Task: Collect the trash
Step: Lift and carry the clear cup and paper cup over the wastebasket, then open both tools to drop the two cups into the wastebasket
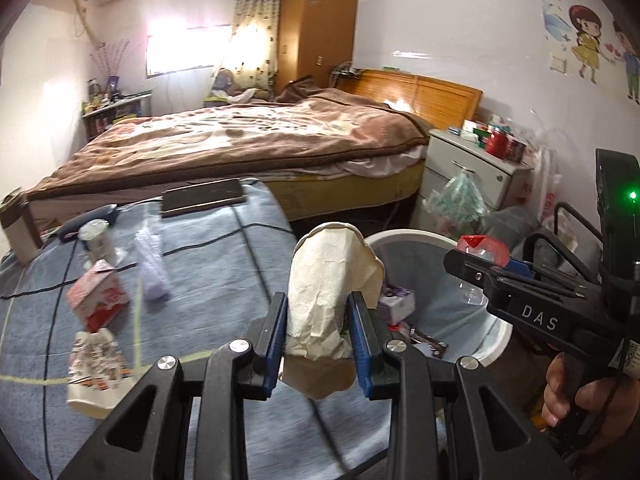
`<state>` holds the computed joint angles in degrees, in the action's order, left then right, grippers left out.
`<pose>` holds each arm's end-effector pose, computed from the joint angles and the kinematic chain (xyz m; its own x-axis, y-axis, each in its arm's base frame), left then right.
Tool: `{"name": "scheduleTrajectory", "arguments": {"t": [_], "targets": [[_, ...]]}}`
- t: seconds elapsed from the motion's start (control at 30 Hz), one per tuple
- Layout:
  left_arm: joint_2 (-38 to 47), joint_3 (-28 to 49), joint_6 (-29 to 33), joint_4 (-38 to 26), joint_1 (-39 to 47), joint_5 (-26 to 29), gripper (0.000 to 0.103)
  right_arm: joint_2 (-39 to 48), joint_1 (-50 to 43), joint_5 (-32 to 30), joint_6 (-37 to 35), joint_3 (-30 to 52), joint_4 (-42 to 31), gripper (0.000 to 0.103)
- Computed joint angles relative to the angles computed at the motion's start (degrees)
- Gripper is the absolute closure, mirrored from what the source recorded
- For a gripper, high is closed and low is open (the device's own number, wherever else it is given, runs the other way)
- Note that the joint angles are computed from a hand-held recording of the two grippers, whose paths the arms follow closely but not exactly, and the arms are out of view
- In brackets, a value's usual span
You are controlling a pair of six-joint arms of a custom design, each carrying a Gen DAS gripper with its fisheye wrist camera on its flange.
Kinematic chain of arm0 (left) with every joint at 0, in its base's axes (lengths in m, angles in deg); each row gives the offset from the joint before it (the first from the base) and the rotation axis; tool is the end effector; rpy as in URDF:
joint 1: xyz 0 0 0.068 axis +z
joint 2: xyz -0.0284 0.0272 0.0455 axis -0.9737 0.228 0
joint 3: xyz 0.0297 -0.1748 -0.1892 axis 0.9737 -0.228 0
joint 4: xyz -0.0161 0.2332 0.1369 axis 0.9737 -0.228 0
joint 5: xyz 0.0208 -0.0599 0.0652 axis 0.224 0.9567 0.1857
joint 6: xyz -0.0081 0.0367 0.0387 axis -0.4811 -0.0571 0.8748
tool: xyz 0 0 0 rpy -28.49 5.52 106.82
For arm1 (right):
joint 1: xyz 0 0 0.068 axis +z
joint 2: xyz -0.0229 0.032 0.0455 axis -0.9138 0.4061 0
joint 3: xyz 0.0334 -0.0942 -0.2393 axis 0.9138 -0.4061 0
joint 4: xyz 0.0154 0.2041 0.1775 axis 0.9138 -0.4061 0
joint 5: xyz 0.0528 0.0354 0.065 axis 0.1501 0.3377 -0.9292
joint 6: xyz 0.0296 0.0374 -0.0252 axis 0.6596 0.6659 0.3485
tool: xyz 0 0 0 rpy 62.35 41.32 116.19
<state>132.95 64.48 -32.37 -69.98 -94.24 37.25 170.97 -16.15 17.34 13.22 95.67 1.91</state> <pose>0.2734 -0.0923 0.1377 -0.5718 0.2085 -0.7934 0.4441 0.8919 -0.0856 0.2341 0.2450 0.1393 -0.6090 0.2423 -0.7553 0.1567 0.9702 0.1849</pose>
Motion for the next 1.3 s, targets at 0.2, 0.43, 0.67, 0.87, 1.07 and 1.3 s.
{"name": "scheduleTrajectory", "arguments": {"t": [0.2, 0.43, 0.67, 0.87, 1.07, 1.3], "targets": [[4.01, 3.18, -1.01, -0.05, -5.51, -2.19, 0.071, -2.18, -2.37, -0.86, 1.03, -3.48, -0.17, 0.053], [8.86, 6.44, -2.84, 0.55, -10.19, -3.61, 0.071, -4.22, -5.06, -2.24, 1.36, -7.01, -0.24, 0.053], [13.69, 10.32, -3.96, 0.08, -12.09, -3.63, 0.071, -4.68, -7.84, -4.65, 0.82, -9.16, -0.11, 0.053], [16.06, 12.11, -4.29, -0.48, -12.79, -3.50, 0.071, -3.74, -9.11, -6.27, -0.38, -9.75, 0.51, 0.053], [16.51, 12.43, -4.56, -0.90, -12.41, -2.75, 0.060, -3.01, -9.42, -6.91, -2.17, -9.41, 0.86, 0.053], [15.77, 11.43, -5.25, -0.58, -11.42, -2.44, 0.047, -2.93, -8.92, -5.36, -1.31, -8.89, -1.05, 0.048]]}}
